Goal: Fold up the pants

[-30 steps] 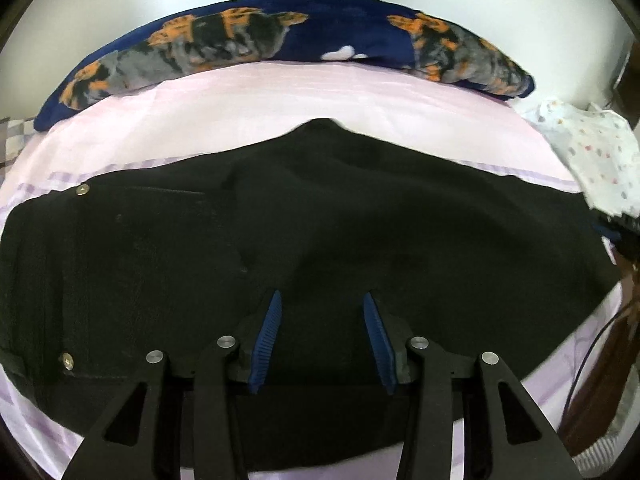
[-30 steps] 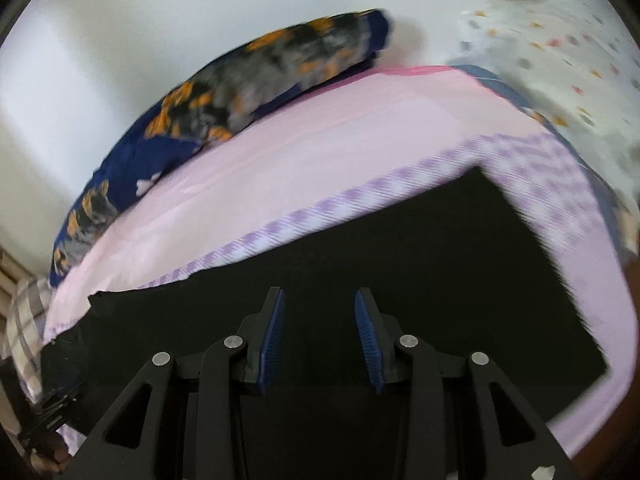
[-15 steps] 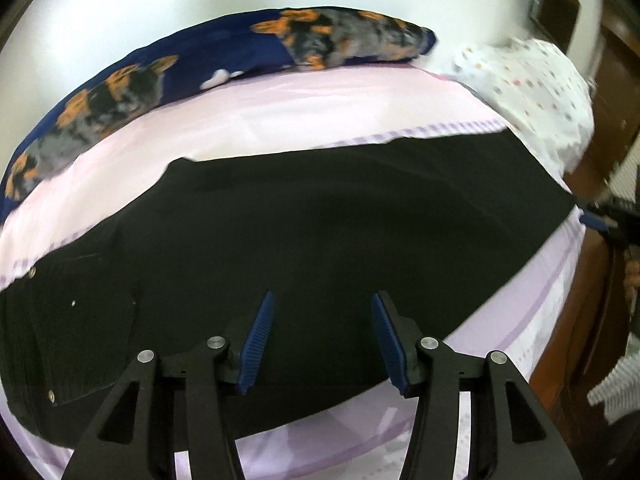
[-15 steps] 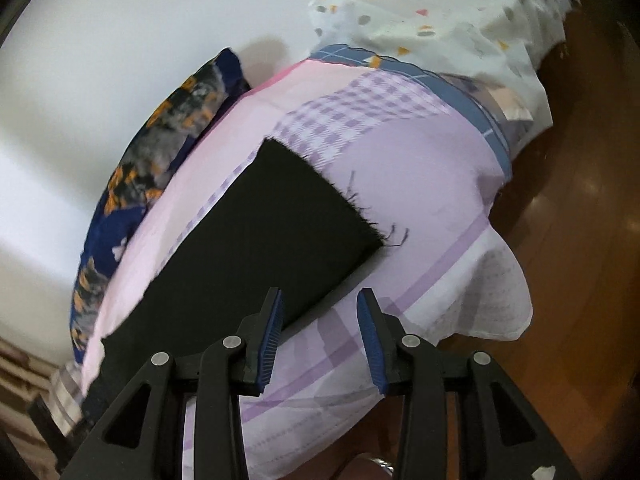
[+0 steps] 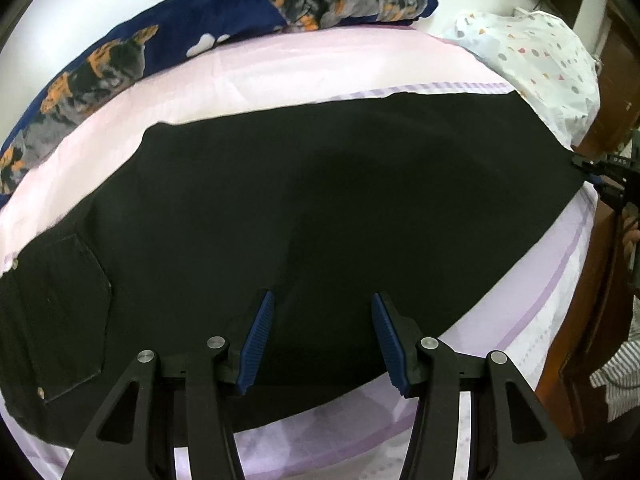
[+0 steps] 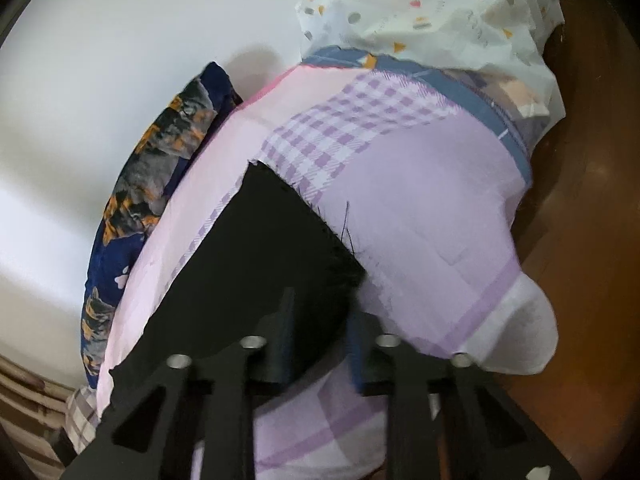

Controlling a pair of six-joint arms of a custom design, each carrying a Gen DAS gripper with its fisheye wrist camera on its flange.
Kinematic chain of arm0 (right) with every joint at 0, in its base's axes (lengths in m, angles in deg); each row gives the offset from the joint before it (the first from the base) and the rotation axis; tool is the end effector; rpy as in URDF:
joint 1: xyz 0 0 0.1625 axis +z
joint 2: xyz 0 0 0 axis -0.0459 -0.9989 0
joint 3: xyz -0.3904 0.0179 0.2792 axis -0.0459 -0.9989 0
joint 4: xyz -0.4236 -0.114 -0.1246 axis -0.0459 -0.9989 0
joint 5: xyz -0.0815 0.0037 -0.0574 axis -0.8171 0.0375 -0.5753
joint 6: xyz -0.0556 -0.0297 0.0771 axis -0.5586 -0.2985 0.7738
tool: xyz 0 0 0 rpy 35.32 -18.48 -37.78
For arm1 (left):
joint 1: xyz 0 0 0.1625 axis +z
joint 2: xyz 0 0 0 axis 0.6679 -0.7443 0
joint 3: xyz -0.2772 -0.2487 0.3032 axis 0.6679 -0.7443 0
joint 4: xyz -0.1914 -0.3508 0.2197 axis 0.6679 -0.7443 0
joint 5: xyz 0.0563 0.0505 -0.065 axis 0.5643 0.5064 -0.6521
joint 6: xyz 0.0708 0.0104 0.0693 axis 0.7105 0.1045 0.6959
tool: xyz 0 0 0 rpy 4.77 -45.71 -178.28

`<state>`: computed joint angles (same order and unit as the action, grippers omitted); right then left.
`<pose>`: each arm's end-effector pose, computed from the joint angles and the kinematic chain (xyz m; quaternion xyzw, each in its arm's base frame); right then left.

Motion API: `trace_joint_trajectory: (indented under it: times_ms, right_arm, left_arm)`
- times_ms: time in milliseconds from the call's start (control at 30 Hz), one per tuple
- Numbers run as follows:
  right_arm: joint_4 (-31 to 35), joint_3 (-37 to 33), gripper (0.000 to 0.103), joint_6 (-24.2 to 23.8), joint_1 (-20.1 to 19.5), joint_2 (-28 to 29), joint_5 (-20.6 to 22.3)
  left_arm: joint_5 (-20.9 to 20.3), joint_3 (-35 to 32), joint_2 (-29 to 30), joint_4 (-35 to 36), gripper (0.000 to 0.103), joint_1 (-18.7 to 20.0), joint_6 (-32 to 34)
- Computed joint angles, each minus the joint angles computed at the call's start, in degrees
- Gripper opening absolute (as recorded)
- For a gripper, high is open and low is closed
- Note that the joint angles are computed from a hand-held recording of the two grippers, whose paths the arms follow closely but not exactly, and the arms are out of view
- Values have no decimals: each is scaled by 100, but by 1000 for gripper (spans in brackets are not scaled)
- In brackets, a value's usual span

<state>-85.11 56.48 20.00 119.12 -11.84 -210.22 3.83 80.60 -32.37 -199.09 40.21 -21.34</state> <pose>0.3377 -0.5472 0.0780 -0.3891 -0.8212 0.3478 0.2306 0.0835 -0.7006 0.4165 0.3650 0.8958 -0.0310 0.2518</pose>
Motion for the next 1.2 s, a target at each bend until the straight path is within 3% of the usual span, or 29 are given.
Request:
trace_joint_trajectory:
  times_ms: [267, 367, 467, 600, 767, 967, 1100, 1200]
  right_arm:
    - [-669, -77, 8, -73, 1, 107, 123]
    - [-1056, -379, 8, -537, 28, 317, 362]
    - [-1042, -948, 8, -1074, 51, 663, 680]
    - [-994, -1834, 8, -1772, 68, 1281, 1367]
    - [-552, -2934, 8, -2372, 45, 2034, 2294]
    - [474, -4150, 8, -2848, 110, 2910, 3366]
    - [1172, -4673, 8, -3145, 193, 3286, 3735]
    - [1756, -5031, 9, -3393, 277, 3487, 3678]
  left_arm:
    - [-97, -88, 53, -31, 52, 70, -102]
    - [-180, -203, 60, 13, 52, 116, -294]
    - [-421, -446, 75, 143, 52, 220, -628]
    - [-586, -707, 91, 213, 52, 342, -921]
    - [-736, -1066, 104, 275, 52, 504, -1154]
    - [-959, -1370, 93, 469, 53, 684, -1455]
    - [-1134, -1476, 91, 616, 53, 758, -1521]
    - [-1302, -1555, 110, 746, 53, 795, -1577]
